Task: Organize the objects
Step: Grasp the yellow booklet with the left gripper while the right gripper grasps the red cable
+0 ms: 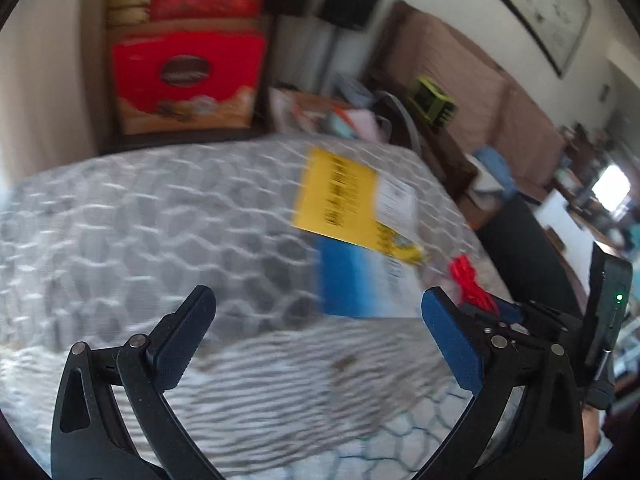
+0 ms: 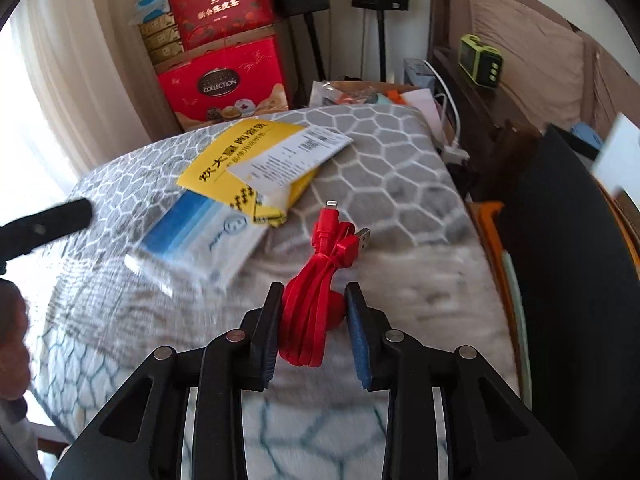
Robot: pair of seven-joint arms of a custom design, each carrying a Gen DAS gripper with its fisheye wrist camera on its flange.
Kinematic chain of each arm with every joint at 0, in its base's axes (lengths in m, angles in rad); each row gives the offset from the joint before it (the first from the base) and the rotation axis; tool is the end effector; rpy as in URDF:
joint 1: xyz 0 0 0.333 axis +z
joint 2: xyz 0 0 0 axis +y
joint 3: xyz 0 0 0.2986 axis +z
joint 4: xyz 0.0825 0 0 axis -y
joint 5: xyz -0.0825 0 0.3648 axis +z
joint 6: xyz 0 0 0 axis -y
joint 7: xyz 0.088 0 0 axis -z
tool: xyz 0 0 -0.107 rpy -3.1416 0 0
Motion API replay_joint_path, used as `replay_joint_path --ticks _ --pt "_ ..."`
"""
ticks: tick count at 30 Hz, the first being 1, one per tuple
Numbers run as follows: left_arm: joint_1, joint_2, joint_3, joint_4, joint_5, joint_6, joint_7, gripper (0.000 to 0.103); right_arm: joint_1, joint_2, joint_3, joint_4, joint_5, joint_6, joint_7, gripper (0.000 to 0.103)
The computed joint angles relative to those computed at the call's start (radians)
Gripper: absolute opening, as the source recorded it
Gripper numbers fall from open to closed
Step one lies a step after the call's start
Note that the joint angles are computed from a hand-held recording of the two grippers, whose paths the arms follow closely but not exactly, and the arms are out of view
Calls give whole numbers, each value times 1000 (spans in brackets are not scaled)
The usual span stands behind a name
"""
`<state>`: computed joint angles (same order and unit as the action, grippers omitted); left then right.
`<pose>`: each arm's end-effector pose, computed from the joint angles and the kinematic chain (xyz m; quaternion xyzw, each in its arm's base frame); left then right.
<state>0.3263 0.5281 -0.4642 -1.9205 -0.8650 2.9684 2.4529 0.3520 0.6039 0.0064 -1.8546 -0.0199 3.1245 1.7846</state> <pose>0.6334 -0.0117 0.2762 -0.6367 0.6862 -0.3407 0.0881 0.6242 0.2351 0.2713 -0.7201 0.6120 -0.1582 0.2861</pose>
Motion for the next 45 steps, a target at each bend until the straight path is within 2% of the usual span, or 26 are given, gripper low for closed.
replay_joint_path --ticks 2,4,6,8,9,10,14,17,19,20,23,24,26,27,28,31,33,37,40,43,45 --pt "-40 22 17 28 49 -11 -12 103 -19 -40 15 -61 10 28 -1 30" --pt "-118 42 75 66 139 14 -79 103 -31 -72 19 -103 16 41 -3 30" --pt "-156 75 102 122 213 7 -127 103 -38 -99 17 -139 24 61 1 30" --pt "-251 108 202 185 321 -13 -248 103 -60 -118 33 -166 33 84 -1 31" --pt "-270 124 220 209 347 -22 -276 103 -76 -123 47 -174 37 91 -4 31" --pt "-281 145 229 240 372 -37 -305 103 -97 -128 67 -181 42 98 -9 31" --pt "-280 184 206 287 447 -43 -330 103 -176 -134 145 -204 49 116 -33 32" --pt "-324 218 227 320 553 -9 -326 103 -251 -132 220 -223 52 135 -50 32" --pt "-383 253 287 380 630 -55 -373 102 -304 -135 268 -239 52 150 -53 32" --pt "-386 267 289 401 645 -74 -392 100 -324 -139 283 -249 52 166 -50 32" --pt "-359 320 252 479 671 -135 -417 87 -368 -146 311 -263 39 184 -29 32" --pt "-354 335 246 503 681 -151 -431 78 -381 -146 320 -263 34 180 -21 32" --pt "-339 352 230 524 689 -161 -452 67 -407 -145 336 -263 24 175 -11 32" --pt "-328 352 220 522 687 -158 -459 50 -411 -146 336 -265 21 176 -7 32" --pt "-316 352 210 527 682 -168 -469 47 -413 -147 335 -266 20 175 -1 32" --pt "-269 343 167 523 649 -202 -466 47 -446 -153 360 -281 10 181 11 32" --pt "-260 317 165 481 644 -180 -462 47 -452 -161 362 -292 1 189 21 32" --pt "-192 233 108 350 590 -127 -413 45 -481 -194 385 -335 -28 215 52 32" --pt "-103 156 30 237 511 -80 -347 45 -497 -233 397 -379 -65 238 87 32" --pt "46 93 -105 149 363 -72 -235 45 -501 -267 397 -414 -101 260 129 32" --pt "116 52 -162 102 273 -68 -171 45 -516 -288 408 -437 -132 271 161 32"
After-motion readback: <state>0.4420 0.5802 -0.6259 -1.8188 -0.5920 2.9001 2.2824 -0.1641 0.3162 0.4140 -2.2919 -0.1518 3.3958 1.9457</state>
